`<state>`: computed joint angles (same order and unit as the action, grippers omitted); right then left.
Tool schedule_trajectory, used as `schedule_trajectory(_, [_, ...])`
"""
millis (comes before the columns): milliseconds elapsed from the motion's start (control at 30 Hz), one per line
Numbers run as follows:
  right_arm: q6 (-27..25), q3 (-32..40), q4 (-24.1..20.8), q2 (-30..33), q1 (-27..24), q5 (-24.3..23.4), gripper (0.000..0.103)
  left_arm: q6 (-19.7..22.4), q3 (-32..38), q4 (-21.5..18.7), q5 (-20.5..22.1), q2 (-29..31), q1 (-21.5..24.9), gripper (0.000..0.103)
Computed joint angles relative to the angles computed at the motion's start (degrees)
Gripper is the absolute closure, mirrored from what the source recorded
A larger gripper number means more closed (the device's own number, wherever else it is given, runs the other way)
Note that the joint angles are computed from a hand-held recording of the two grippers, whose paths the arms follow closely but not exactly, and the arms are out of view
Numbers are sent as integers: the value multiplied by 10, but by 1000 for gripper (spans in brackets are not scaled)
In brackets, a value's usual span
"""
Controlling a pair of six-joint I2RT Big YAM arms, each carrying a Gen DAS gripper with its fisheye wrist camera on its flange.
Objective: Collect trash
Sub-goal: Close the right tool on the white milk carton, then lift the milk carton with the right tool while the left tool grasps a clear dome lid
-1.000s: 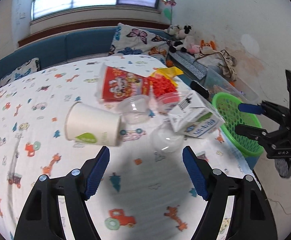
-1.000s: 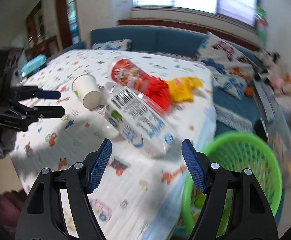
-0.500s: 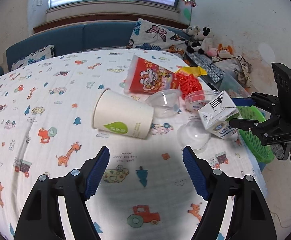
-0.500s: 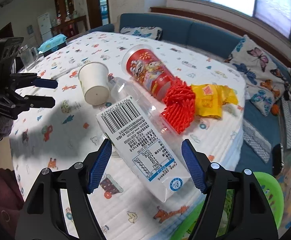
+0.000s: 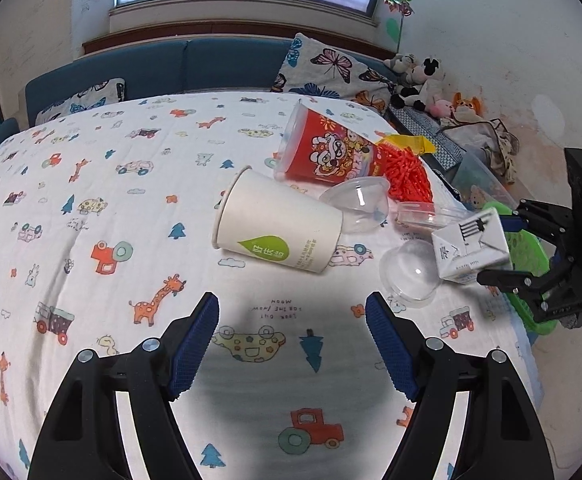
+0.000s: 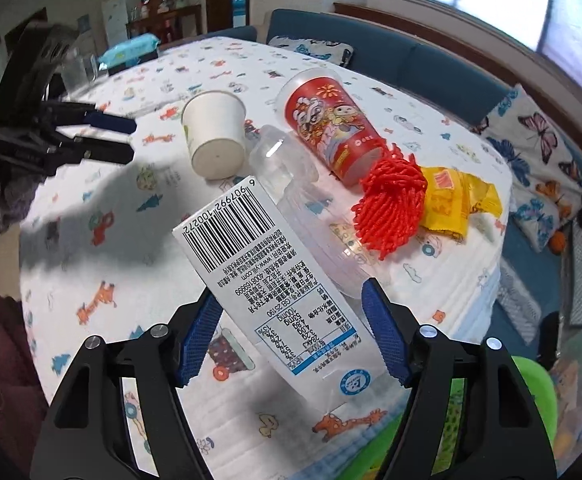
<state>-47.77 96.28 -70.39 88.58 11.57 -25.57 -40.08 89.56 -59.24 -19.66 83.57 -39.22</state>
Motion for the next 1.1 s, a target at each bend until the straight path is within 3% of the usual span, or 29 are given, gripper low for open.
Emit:
schedule_trajectory(133, [-46, -32, 17, -22, 17, 36, 40, -2, 1, 0, -1, 0, -2, 30])
schedule_trajectory(333, [-70, -95, 83, -63, 34, 73, 42, -2, 1, 1, -1, 1, -5, 30])
schedule_trajectory(467, [-47, -115, 100, -81, 36, 75, 48, 4, 6, 4, -1, 4, -10, 30])
schedule_trajectory(667, [43, -88, 52, -83, 11, 40, 59, 35, 30, 9, 3, 22, -20, 30])
schedule_trajectory(867, [121, -84, 13, -99, -29, -4, 59, 115, 88, 15, 19, 66, -33, 30])
schedule_trajectory(1100, [172, -104, 18, -132, -67, -9, 59, 229, 191, -9, 46, 140, -43, 30])
